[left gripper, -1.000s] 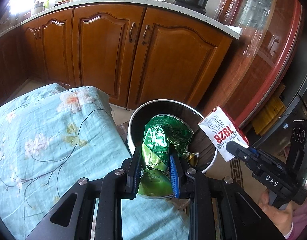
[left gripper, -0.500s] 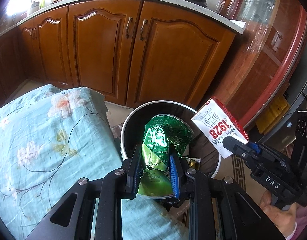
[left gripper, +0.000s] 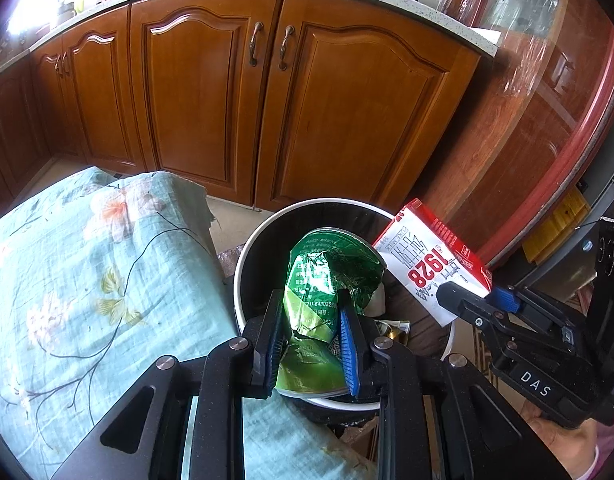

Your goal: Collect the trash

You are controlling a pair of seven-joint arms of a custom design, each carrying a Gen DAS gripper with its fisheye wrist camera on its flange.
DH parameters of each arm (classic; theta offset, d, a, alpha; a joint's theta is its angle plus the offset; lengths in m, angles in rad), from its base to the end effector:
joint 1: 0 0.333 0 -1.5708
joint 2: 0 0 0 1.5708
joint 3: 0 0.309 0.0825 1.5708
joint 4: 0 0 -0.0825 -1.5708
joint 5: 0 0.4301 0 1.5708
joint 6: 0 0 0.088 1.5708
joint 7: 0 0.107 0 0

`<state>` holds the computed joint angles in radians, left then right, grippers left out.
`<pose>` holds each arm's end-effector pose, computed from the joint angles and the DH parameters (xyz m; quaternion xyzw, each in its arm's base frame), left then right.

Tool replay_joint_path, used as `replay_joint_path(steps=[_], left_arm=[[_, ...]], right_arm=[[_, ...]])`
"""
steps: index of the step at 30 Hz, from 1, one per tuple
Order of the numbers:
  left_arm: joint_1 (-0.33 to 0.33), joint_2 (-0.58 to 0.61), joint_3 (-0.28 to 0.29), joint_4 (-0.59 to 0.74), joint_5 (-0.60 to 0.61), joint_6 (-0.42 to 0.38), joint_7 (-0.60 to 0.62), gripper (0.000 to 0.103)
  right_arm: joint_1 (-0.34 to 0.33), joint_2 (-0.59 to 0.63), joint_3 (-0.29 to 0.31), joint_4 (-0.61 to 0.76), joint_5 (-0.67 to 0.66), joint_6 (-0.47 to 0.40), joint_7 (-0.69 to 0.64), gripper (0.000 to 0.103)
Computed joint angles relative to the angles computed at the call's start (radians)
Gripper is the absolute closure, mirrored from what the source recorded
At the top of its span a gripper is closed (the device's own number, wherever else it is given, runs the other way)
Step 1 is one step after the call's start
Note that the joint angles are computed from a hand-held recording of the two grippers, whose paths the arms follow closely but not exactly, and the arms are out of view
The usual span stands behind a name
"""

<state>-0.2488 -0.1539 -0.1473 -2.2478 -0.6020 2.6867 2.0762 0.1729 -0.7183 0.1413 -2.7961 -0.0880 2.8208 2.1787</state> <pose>0.5396 -0.2081 0.4626 -0.5033 0.7944 -0.3301 0.0812 0.3920 0.1295 0.4608 -0.5822 0.7264 -0.1871 0.3138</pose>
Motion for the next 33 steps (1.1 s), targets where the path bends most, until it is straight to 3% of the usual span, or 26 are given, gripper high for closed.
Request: replay_joint_path(steps=[23, 25, 27, 33], left_arm=[[0.020, 0.035, -0.025, 0.052, 0.101, -0.054, -0.114, 0.079], [0.022, 0.037, -0.024, 0.056, 0.112, -0.067, -0.129, 0.066], [0.022, 0.025, -0.018, 0.048, 0.091, -0.067, -0.129, 0.049], [0.012, -0.042, 0.008, -0.011, 0.022, -0.045, -0.072, 0.044]], right_arm=[[0.000, 0.086, -0.033, 0.071, 0.000, -0.089, -0.063, 0.071], [0.010, 0.090, -0.049, 0.073, 0.018, -0.085, -0.072, 0.069], [0.014, 0.086, -0.058, 0.071, 0.034, -0.080, -0.074, 0.058], [0.003, 0.027, -0.034, 0.036, 0.042, -0.056, -0.038, 0.046]])
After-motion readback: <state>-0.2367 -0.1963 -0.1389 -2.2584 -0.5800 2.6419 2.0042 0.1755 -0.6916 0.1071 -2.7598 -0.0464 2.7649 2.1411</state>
